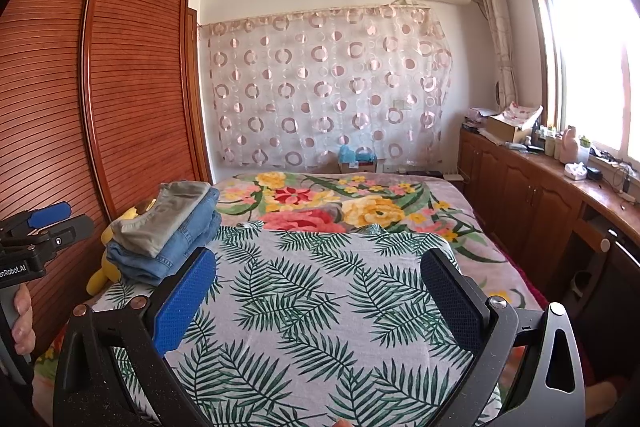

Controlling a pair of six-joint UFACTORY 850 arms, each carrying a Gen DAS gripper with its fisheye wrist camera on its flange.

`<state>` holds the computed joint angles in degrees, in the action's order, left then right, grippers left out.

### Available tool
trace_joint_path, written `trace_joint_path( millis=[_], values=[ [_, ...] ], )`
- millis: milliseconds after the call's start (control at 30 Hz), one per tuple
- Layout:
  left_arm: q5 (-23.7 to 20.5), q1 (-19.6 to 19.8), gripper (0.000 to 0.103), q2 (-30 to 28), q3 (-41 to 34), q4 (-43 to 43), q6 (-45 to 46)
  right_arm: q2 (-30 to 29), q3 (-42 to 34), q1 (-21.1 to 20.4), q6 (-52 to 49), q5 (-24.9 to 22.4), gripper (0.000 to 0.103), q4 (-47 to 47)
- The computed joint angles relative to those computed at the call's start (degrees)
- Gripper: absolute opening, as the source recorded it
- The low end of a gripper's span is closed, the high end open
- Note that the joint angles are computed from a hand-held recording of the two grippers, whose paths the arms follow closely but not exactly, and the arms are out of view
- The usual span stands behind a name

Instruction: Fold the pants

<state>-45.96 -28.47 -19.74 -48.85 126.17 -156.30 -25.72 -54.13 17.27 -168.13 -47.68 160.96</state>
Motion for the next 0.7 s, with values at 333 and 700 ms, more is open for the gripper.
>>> trace_joint_path(
  millis=[333, 700],
  values=[
    [-0.01, -0.05, 0.088, -0.02, -0.01, -0.05, -0.04, 0.02, 0.03, -0.12, 0.19, 0.03, 0.102, -0.23],
    [-0.07, -0.05, 0.088, -0.04, 0.01, -0.03, -0.05, 0.07, 0.31, -0.02, -0.2, -0.27, 0.102, 0.18]
  ],
)
